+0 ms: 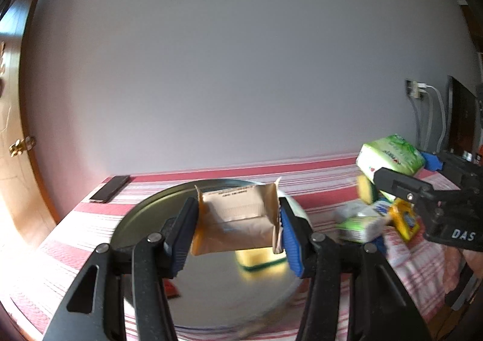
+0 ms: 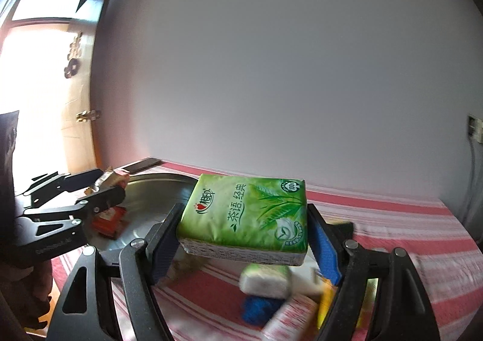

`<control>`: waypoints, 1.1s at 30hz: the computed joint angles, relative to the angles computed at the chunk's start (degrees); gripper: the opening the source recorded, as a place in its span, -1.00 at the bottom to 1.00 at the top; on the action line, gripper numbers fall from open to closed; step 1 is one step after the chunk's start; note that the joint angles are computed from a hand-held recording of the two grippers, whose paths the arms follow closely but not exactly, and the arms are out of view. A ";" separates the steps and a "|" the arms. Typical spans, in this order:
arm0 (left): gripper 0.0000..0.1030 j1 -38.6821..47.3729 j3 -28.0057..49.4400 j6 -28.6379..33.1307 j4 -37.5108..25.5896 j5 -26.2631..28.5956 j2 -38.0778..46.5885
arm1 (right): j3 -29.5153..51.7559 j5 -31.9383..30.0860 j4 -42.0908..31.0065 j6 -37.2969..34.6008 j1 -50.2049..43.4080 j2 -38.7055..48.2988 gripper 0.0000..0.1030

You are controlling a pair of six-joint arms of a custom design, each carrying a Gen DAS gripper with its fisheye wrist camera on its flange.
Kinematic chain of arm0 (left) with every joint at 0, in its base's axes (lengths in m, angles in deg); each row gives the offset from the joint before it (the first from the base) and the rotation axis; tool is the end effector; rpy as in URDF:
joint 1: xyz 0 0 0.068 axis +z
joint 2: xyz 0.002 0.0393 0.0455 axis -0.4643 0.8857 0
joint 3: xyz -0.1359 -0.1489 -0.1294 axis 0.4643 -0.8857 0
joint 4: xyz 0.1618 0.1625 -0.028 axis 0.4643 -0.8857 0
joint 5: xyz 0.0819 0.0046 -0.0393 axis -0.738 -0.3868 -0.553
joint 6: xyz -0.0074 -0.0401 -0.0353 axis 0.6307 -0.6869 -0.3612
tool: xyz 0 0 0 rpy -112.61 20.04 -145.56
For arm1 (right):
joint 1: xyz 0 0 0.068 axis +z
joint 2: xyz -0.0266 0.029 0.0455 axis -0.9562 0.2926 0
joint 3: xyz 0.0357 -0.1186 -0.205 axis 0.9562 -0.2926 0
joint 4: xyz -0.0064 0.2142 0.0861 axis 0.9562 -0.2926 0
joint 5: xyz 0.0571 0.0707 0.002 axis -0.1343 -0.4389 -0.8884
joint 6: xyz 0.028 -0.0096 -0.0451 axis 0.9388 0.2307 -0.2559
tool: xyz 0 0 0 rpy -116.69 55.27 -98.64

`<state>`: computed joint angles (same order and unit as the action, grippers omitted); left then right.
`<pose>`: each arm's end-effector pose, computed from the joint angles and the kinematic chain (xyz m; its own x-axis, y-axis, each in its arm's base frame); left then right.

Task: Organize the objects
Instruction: 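Carry the tan packet and green tissue pack over the silver tin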

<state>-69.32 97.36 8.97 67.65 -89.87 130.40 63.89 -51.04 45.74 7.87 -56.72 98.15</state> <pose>0.2425 -0.1952 0.1595 -0.3067 0.1501 -0.9399 0.2705 0.9605 0.0651 0.1479 0.0398 0.1715 -0.2597 -0.0882 -0.9617 -0.2004 0.9791 -0.0357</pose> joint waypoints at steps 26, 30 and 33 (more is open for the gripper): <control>0.01 17.43 15.39 -1.47 -19.26 11.01 8.07 | 38.70 2.12 2.98 4.32 13.44 60.74 0.53; 0.01 18.20 16.74 -1.15 -19.69 11.80 9.95 | 39.16 1.94 2.37 4.71 13.30 61.81 0.53; 0.04 18.42 17.63 -1.00 -19.60 12.09 11.31 | 39.80 1.66 2.11 4.88 13.34 62.75 0.53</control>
